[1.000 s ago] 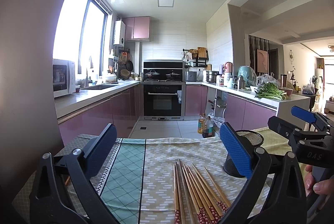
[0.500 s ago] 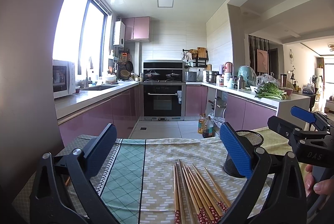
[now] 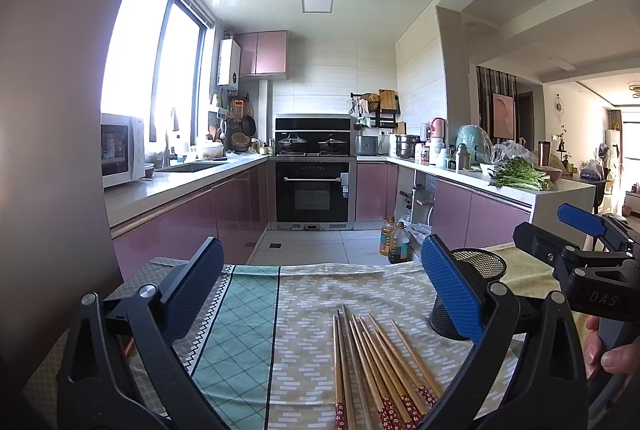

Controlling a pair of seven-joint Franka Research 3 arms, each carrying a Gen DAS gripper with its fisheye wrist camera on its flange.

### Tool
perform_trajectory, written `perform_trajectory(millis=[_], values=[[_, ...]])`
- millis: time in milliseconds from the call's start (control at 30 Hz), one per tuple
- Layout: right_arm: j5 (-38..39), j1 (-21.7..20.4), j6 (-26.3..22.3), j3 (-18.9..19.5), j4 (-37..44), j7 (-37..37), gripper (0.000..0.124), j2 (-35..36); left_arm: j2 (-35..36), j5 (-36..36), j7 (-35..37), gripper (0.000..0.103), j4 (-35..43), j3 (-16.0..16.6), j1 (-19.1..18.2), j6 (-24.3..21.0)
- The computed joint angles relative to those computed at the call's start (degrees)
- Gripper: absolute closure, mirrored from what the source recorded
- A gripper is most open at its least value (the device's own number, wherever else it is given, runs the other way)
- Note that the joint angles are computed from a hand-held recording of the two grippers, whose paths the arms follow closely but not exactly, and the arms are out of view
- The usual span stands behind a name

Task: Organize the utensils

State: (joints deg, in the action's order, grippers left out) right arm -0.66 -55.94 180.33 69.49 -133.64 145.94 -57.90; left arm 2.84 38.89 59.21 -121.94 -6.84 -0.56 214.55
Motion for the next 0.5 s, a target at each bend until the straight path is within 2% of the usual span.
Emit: perform_trajectory(millis=[500], values=[[0.1,-0.2,0.4,0.2,-0.3,0.3,0.027,0.3,0.1,0.7,-0.5,0.006,0.3,0.0,0.2,-0.2]])
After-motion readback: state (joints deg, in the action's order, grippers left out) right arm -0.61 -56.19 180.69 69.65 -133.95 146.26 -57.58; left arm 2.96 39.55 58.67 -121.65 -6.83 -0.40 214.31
